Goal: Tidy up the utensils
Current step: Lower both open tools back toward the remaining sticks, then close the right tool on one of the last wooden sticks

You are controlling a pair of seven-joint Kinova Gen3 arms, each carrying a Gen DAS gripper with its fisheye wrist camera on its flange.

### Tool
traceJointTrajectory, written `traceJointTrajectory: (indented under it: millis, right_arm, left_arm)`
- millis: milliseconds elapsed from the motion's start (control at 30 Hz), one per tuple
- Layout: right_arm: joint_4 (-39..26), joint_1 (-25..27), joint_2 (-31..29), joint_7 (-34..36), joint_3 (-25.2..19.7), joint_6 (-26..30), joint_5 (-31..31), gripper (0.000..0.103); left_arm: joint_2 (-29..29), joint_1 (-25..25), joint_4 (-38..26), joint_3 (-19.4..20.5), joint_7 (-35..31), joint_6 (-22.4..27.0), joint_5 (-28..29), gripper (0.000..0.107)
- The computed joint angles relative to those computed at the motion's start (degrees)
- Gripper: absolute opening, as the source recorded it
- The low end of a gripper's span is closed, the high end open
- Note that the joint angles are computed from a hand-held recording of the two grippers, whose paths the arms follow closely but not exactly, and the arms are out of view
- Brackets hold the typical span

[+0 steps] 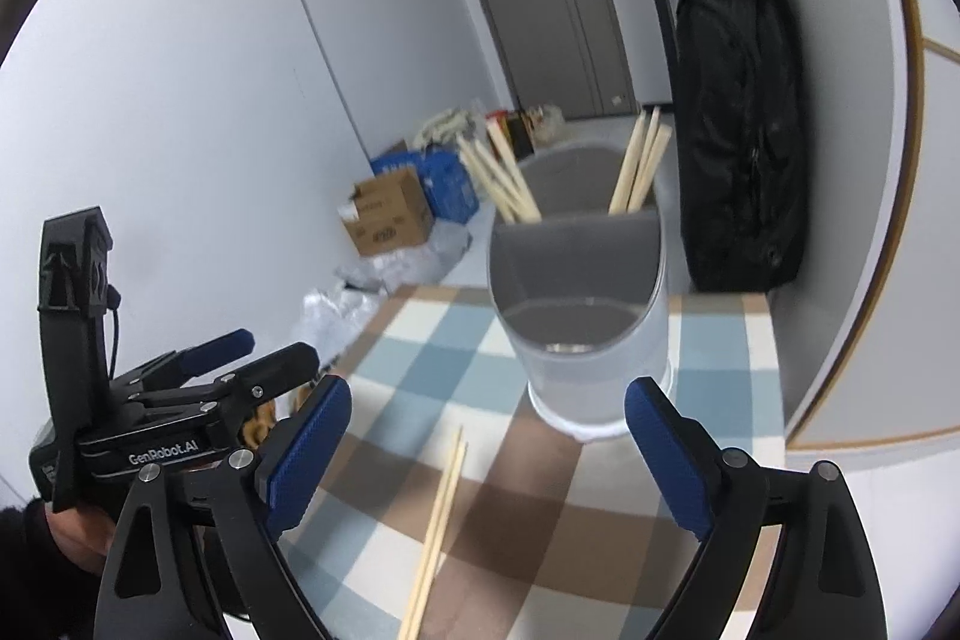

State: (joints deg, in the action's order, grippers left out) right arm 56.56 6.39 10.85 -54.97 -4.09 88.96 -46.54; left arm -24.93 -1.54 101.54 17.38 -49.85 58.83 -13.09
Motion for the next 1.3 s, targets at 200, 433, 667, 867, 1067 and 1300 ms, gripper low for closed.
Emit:
traceJointTrajectory:
  millis: [200, 433, 667, 867, 1067, 1300]
  right_arm:
    - [-0.5, -4.3, 1.8, -2.7, -1.1, 2.2, 6.5, 0.091]
    - [-2.1, -10.7, 5.0, -6.1, -2.5, 5.9, 15.6, 0.053]
    - [0.6, -14.6, 5.6, -8.7, -3.0, 3.4, 19.9, 0.043]
    - [3.2, -17.4, 4.8, -8.1, -3.4, -1.9, 24.0, 0.036]
    - [5.2, -19.3, 3.4, -5.9, -3.8, -4.8, 26.7, 0.035]
    - [5.9, -21.9, 2.2, -5.4, -4.1, -6.0, 30.0, 0.023]
  left_arm:
    - [0.8, -1.0, -0.6, -2.3, -0.1, 1.8, 0.1, 0.095]
    - [0.2, -0.6, 0.3, -6.2, -0.3, 2.8, 4.1, 0.095]
    - [-0.8, -1.4, 1.2, -6.5, -0.7, 2.2, 3.8, 0.095]
    - [-1.2, -1.5, 1.7, -8.9, -2.8, 2.2, 6.0, 0.095]
    - [-1.4, -2.1, 1.5, -9.3, -3.4, 2.4, 7.1, 0.095]
    - [-1.2, -2.6, 1.7, -9.4, -3.6, 2.6, 7.5, 0.095]
